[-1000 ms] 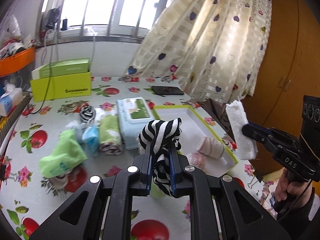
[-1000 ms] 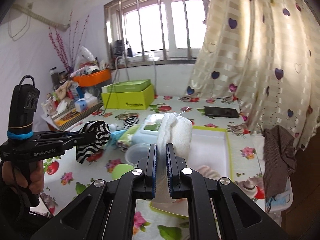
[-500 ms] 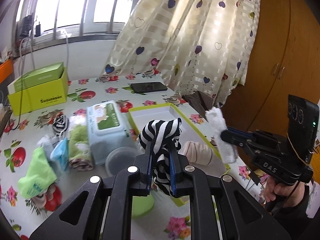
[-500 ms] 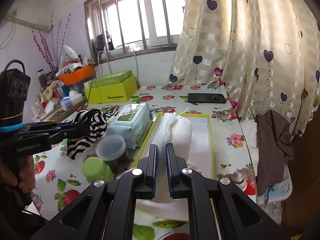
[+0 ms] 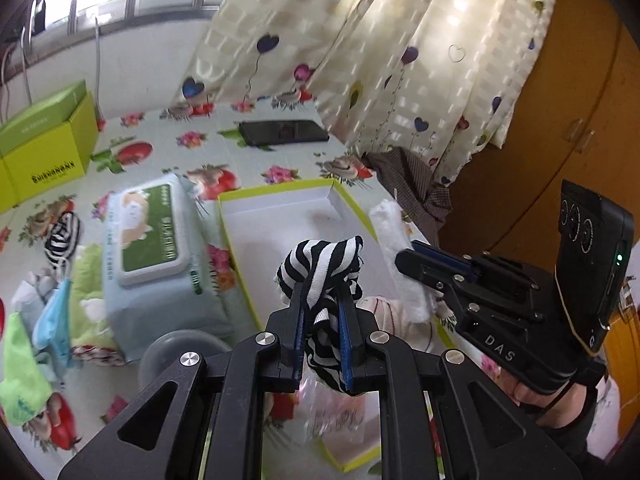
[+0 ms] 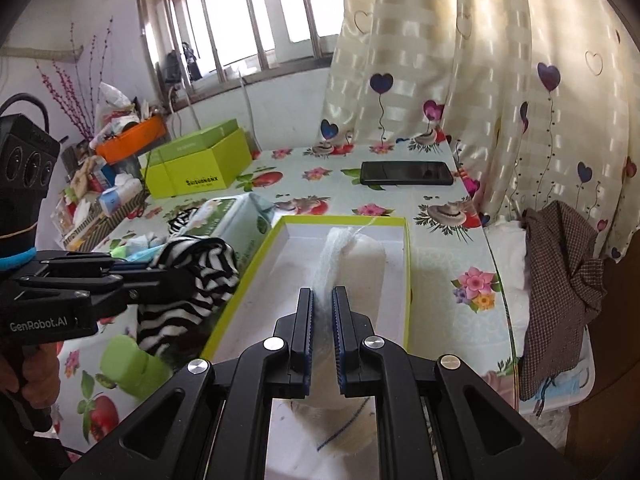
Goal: Organize soft objects
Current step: 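Place the striped cloth and white cloth into the white box with both grippers, then push the bag and rolled towel into place in the box with the right gripper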
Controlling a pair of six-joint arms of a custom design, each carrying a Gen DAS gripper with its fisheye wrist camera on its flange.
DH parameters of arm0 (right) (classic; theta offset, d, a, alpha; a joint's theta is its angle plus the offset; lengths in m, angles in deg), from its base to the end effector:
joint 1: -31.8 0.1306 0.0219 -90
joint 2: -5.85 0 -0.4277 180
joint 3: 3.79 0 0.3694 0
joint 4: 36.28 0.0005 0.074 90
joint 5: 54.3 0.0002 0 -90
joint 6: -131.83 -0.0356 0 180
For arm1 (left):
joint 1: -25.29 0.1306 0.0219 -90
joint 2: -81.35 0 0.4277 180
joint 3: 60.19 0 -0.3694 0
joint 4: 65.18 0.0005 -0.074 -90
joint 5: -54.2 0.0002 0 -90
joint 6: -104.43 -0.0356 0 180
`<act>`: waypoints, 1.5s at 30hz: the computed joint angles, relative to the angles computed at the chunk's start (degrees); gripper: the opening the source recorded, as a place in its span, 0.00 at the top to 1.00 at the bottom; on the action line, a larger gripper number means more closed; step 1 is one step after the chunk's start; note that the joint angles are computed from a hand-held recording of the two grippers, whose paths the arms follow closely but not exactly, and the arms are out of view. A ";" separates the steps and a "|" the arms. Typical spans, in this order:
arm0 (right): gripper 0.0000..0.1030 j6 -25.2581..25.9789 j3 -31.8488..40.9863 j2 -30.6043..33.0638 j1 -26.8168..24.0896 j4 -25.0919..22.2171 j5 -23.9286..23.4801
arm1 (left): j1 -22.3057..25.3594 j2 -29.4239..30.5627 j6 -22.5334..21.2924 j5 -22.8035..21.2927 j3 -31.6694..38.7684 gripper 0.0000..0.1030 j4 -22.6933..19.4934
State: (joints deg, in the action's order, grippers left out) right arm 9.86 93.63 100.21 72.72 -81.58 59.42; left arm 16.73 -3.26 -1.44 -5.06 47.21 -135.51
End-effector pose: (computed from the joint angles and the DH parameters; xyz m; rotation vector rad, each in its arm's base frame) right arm 0.3891 0.3177 0.5050 0.0327 2.2418 0.2100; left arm 0.4700 -0.0897 0.5442 0.7162 2.3912 -0.6377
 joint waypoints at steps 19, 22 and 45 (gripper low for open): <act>0.45 3.55 2.00 2.87 -5.34 1.35 -6.93 | -3.89 11.20 9.50 -4.51 10.76 0.76 -0.87; 0.45 4.29 1.29 1.93 -4.44 1.37 -6.09 | -3.70 11.56 9.89 -3.42 11.11 0.58 -1.26; 0.62 4.86 1.50 2.18 0.49 -7.53 -2.36 | 0.22 5.85 7.01 2.15 8.24 0.58 -3.23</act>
State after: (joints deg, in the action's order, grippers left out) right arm 14.71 95.13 102.38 73.20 -89.12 57.06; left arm 16.95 2.59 5.57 -2.91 55.45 -138.74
